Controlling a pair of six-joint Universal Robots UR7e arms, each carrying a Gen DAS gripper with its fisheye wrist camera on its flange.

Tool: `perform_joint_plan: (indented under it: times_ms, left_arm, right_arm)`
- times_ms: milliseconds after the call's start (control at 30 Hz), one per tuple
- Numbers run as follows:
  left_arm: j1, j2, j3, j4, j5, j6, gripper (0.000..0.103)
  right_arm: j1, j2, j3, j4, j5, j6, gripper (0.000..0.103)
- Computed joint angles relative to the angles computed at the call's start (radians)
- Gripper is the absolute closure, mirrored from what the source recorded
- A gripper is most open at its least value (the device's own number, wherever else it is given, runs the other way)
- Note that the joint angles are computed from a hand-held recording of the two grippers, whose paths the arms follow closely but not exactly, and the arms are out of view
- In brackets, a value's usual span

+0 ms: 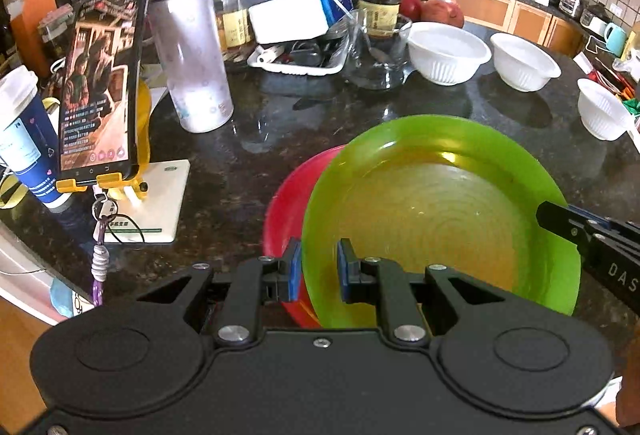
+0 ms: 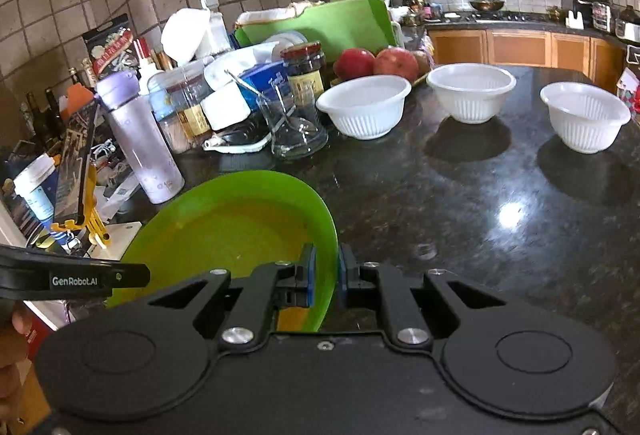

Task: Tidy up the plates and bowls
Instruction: 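Lower the green plate onto the held stack and open the right tool, then lower the plate stack onto the counter and open the left tool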

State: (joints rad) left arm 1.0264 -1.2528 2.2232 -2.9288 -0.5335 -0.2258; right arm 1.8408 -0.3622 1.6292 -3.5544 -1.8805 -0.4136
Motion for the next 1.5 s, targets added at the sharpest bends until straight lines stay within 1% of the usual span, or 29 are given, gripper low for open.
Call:
perform_joint_plan:
  times_ms: [200,300,400,567,667,700,733,767,800,900,967,1067,1167,1233,1267,1300,1333,1367,1500]
  left_arm:
    - [0.06,-0.009,-0.024,-0.054,-0.069,0.129,0.08]
    - [0.088,-0.008,-0.041,-0.067,-0.109,0.174,0.08]
    - [0.109,-0.007,-0.058,-0.06,-0.147,0.199,0.08]
    - [0.125,-0.005,-0.067,-0.07,-0.178,0.237,0.08]
    - [0.135,-0.009,-0.073,-0.07,-0.202,0.249,0.079]
    - [0.138,-0.01,-0.076,-0.071,-0.208,0.252,0.078]
    - [0.14,-0.013,-0.075,-0.073,-0.214,0.253,0.075]
    - [0.143,-0.017,-0.073,-0.073,-0.222,0.254,0.071]
    - [0.146,-0.02,-0.073,-0.073,-0.23,0.255,0.07]
    - [0.154,-0.028,-0.072,-0.076,-0.252,0.252,0.07]
    - [0.158,-0.032,-0.074,-0.071,-0.264,0.244,0.069]
    - [0.163,-0.038,-0.075,-0.065,-0.279,0.233,0.069]
    - [0.162,-0.044,-0.074,-0.06,-0.283,0.227,0.069]
    - [0.154,-0.048,-0.062,-0.086,-0.273,0.241,0.068]
    - [0.147,-0.046,-0.053,-0.115,-0.266,0.258,0.064]
    - [0.139,-0.043,-0.045,-0.151,-0.256,0.28,0.055]
    - [0.13,-0.04,-0.034,-0.194,-0.244,0.303,0.052]
    - [0.12,-0.035,-0.023,-0.242,-0.231,0.329,0.049]
    - [0.09,-0.015,-0.001,-0.363,-0.176,0.41,0.049]
  right_arm:
    - [0.026,0.045,-0.039,-0.018,-0.073,0.028,0.09]
    - [0.037,0.069,-0.063,-0.029,-0.109,0.032,0.09]
    - [0.045,0.088,-0.088,-0.023,-0.14,0.05,0.09]
    - [0.051,0.107,-0.112,-0.022,-0.167,0.057,0.088]
    - [0.051,0.114,-0.122,-0.017,-0.168,0.056,0.082]
    - [0.051,0.115,-0.122,-0.019,-0.163,0.056,0.079]
    - [0.052,0.118,-0.123,-0.025,-0.16,0.057,0.077]
    - [0.052,0.12,-0.124,-0.029,-0.158,0.057,0.074]
    - [0.053,0.122,-0.126,-0.031,-0.156,0.055,0.07]
    - [0.055,0.126,-0.127,-0.036,-0.148,0.043,0.063]
    - [0.058,0.128,-0.13,-0.035,-0.15,0.037,0.061]
    - [0.057,0.129,-0.133,-0.033,-0.148,0.037,0.061]
    - [0.055,0.131,-0.135,-0.033,-0.143,0.032,0.06]
    - [0.056,0.136,-0.14,-0.039,-0.141,0.018,0.06]
    - [0.056,0.139,-0.142,-0.043,-0.14,0.011,0.06]
    - [0.056,0.14,-0.141,-0.049,-0.137,0.003,0.06]
    - [0.056,0.141,-0.14,-0.054,-0.135,-0.003,0.06]
    - [0.056,0.141,-0.139,-0.06,-0.129,-0.009,0.06]
    - [0.054,0.137,-0.132,-0.073,-0.111,-0.016,0.06]
